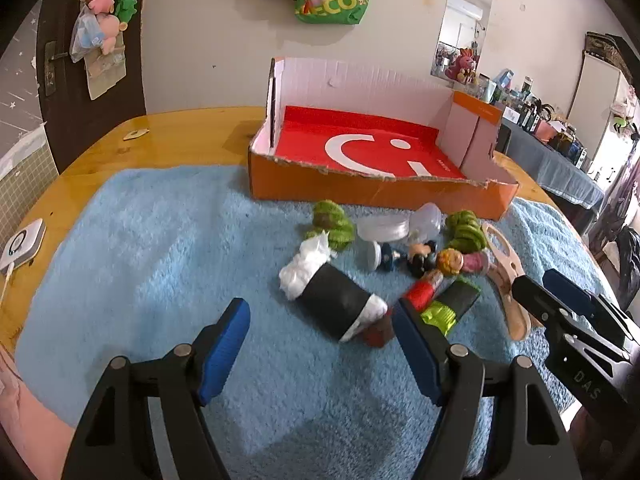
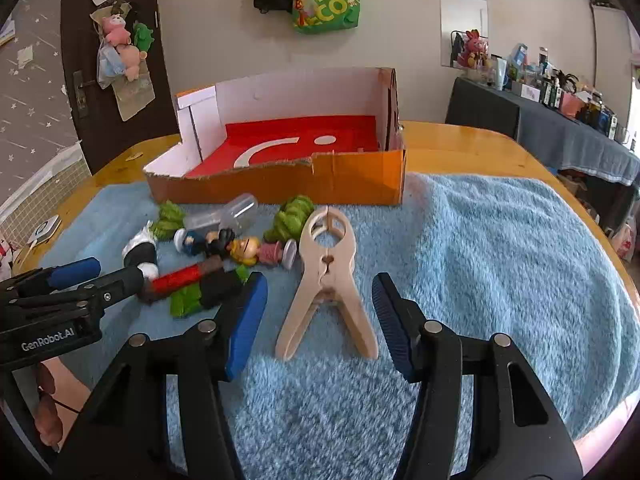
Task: Organize objects
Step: 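Close left gripper on black cylinder while right gripper closes on beige wooden clip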
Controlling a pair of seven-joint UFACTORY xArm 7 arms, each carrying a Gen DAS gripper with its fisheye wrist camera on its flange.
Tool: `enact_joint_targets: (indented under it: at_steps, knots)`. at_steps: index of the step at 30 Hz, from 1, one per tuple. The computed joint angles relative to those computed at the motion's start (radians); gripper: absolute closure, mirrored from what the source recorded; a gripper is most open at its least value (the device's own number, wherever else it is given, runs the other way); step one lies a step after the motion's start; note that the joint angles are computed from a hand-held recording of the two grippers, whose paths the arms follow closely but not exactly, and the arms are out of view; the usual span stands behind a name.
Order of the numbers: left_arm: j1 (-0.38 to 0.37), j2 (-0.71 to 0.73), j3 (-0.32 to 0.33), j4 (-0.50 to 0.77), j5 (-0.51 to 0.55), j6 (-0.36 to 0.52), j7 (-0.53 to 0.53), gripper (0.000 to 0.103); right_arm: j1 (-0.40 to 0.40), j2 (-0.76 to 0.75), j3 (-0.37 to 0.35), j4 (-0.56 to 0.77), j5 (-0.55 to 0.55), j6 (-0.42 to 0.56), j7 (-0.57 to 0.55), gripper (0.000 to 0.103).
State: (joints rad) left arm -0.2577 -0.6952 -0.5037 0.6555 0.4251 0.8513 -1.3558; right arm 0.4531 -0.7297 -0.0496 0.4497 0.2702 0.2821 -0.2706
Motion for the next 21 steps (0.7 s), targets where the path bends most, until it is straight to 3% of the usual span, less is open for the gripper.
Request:
enact_joint_targets:
  at_steps: [8, 21]
  knots:
    - [-0.001, 0.051, 0.037, 0.016, -0.02, -0.031, 0.016, 0.041, 0.022, 0.087, -0.04, 0.074, 0.043, 0.044, -0.036, 0.068]
    - [0.019, 0.126, 0.044, 0.054, -0.012, -0.035, -0.018, 0.042, 0.001, 0.175, -0.014, 0.128, 0.103, 0.064, -0.095, 0.069]
